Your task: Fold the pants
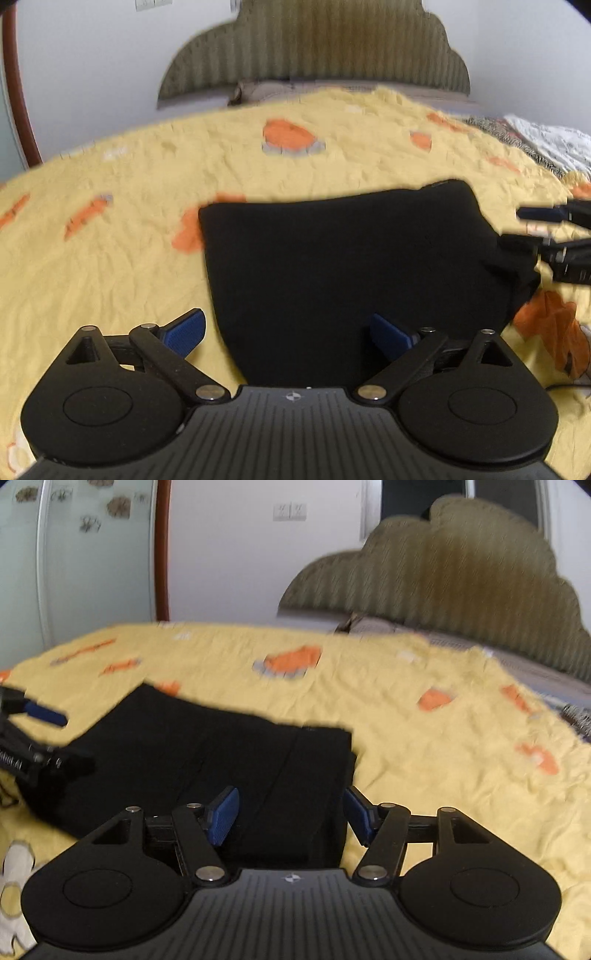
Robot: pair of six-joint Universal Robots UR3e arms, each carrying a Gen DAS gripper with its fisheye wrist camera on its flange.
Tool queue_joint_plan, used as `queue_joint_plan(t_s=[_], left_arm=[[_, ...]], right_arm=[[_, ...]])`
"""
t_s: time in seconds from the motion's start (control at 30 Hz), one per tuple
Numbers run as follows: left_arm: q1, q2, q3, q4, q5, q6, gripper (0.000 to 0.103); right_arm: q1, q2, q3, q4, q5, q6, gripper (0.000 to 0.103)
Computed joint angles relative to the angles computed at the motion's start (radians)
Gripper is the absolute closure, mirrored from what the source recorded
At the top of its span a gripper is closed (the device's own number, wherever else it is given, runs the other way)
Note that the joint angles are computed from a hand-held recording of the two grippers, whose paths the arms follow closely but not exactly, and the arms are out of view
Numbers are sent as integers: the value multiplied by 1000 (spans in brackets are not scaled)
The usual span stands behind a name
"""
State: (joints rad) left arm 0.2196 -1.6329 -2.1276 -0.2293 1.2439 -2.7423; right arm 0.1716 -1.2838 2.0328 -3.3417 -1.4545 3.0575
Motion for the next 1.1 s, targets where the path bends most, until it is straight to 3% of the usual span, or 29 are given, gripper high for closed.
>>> queue_joint_plan(t_s=[0.07,0.17,0.27,0.33,0.4,0.5,0.57,0.63,0.73,0.83,0.9,1.0,1.03,1.07,1.1], left_arm=[[26,10,21,-96,-37,-17,6],[139,49,53,-275,-209,-17,5],[222,-12,141,-383,-309,-105,1],[257,-114,263,-517,-368,-125,3],[304,-191,337,-600,-474,-88,0],[324,-313,525,-852,-564,26,1],[331,-379,607,-966,-619,98,0],[326,-443,685,-1080,-672,171,0],[309,-495,733,-1115,-710,201,0],[283,-504,720,-1059,-724,205,0],[268,-494,663,-940,-730,158,1],[257,-466,582,-804,-725,109,9],[258,-440,543,-754,-705,84,29],[253,-424,523,-694,-659,40,55],[254,-410,507,-657,-625,15,66]], right_arm=[[-1,24,-32,30,47,-27,41],[23,61,-80,134,2,-112,39],[-153,15,-21,117,281,22,39],[-277,29,-30,148,468,45,39],[-367,79,-110,300,615,26,39],[-446,148,-234,548,734,-48,40],[-490,190,-275,631,840,-59,37],[-500,265,-378,780,929,-144,37],[-493,308,-447,916,1004,-210,37],[-475,346,-530,1032,1034,-272,37],[-467,361,-533,1005,1055,-244,36],[-421,372,-508,787,996,-97,44],[-400,372,-503,717,949,-55,65],[-385,369,-494,676,914,-22,69],[-382,365,-471,623,906,25,70]])
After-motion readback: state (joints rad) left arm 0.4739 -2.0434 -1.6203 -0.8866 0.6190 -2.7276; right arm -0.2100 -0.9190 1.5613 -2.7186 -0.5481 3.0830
